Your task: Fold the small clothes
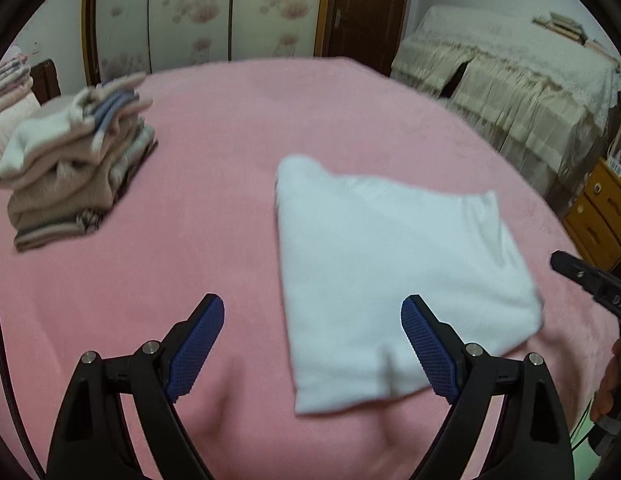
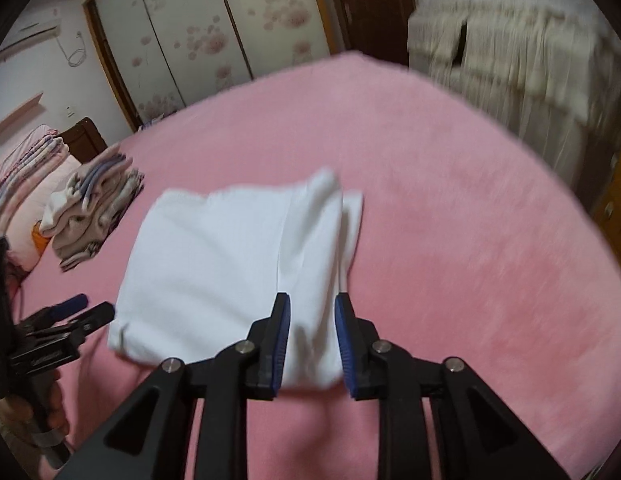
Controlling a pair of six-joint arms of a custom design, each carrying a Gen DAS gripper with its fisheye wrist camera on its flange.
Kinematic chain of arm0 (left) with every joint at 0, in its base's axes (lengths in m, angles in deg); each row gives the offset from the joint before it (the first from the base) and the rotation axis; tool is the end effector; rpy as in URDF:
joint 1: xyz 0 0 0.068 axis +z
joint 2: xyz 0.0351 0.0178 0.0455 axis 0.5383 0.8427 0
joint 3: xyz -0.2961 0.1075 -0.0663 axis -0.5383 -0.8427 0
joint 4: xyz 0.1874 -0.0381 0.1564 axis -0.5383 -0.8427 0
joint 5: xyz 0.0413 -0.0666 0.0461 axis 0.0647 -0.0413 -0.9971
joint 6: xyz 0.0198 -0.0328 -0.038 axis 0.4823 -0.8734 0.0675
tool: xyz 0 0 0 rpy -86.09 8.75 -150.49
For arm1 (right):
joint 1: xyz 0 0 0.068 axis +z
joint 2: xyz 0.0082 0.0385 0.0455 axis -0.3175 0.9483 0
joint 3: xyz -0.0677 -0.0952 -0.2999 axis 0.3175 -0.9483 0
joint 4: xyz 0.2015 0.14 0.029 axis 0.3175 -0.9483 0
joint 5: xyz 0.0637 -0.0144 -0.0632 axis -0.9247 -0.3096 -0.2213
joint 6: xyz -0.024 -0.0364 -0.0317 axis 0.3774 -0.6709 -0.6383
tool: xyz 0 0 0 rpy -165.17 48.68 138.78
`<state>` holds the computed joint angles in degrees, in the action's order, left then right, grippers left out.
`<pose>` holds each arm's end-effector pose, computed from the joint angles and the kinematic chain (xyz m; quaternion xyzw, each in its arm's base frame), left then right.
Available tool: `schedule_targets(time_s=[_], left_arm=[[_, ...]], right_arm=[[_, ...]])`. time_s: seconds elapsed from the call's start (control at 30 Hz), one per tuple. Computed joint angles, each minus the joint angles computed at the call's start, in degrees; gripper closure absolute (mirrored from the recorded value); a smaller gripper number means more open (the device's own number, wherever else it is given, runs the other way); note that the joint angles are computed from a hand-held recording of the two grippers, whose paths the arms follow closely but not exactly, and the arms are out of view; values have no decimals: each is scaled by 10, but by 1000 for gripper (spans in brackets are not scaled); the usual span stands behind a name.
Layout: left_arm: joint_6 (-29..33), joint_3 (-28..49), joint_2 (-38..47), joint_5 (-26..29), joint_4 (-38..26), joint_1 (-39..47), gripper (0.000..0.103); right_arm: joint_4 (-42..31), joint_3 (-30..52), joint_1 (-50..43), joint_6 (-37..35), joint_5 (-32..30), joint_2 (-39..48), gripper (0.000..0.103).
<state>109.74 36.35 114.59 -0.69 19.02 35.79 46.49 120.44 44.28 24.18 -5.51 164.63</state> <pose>0.3383 0.0024 0.1916 0.2570 0.8919 -0.1460 0.3422 0.1345 0.2081 0.1880 0.2235 0.8942 0.0143 0.3876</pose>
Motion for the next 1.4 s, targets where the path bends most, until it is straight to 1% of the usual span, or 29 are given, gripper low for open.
schedule_targets(time_s=[0.07, 0.13, 0.17, 0.23, 0.3, 0.37, 0.4, 0.47, 0.5, 0.57, 0.63, 0.73, 0.9, 0.93, 1.0, 1.03, 1.13, 1.3, 1.4], left_arm=[[-10, 29, 9, 15, -23, -13, 13], [-23, 77, 39, 32, -60, -34, 13], [-28, 83, 46, 37, -60, -39, 14], [-39, 112, 76, 37, -63, -60, 14], [-43, 145, 109, 34, -76, -79, 16], [-44, 180, 142, 26, -99, -93, 16], [-46, 194, 159, 16, -102, -99, 16], [-47, 202, 182, -5, -93, -106, 16], [-46, 206, 189, -9, -93, -108, 16], [-50, 198, 193, -15, -74, -115, 16], [-46, 187, 191, -25, -57, -119, 16], [-44, 181, 189, -30, -50, -122, 16], [-50, 192, 182, -37, -75, -122, 16], [-49, 192, 177, -35, -85, -117, 16], [-57, 198, 173, -37, -107, -115, 14], [-56, 203, 170, -33, -122, -110, 13], [-57, 197, 150, -25, -145, -104, 12], [-43, 166, 94, -24, -153, -95, 12], [-38, 159, 65, -19, -169, -84, 12]], right_arm=[[35, 0, -30, -59, -5, -8, 80], [118, -8, -82, -147, -36, -5, 80], [152, -10, -105, -181, -52, 4, 80], [202, -13, -146, -231, -91, 24, 80], [241, -17, -193, -263, -134, 53, 80], [257, -23, -227, -267, -160, 77, 80], [269, -30, -243, -262, -170, 89, 85], [319, -67, -274, -254, -195, 98, 100], [348, -84, -284, -251, -207, 101, 103], [407, -116, -296, -249, -228, 100, 103], [391, -105, -290, -251, -218, 101, 103], [339, -78, -272, -246, -194, 98, 103], [294, -57, -251, -239, -172, 83, 102], [287, -55, -249, -237, -173, 80, 100], [275, -56, -244, -230, -175, 65, 100], [270, -57, -239, -225, -172, 57, 100], [245, -52, -222, -216, -155, 33, 100], [156, -15, -166, -200, -100, -6, 100], [103, 9, -135, -191, -72, -24, 100]])
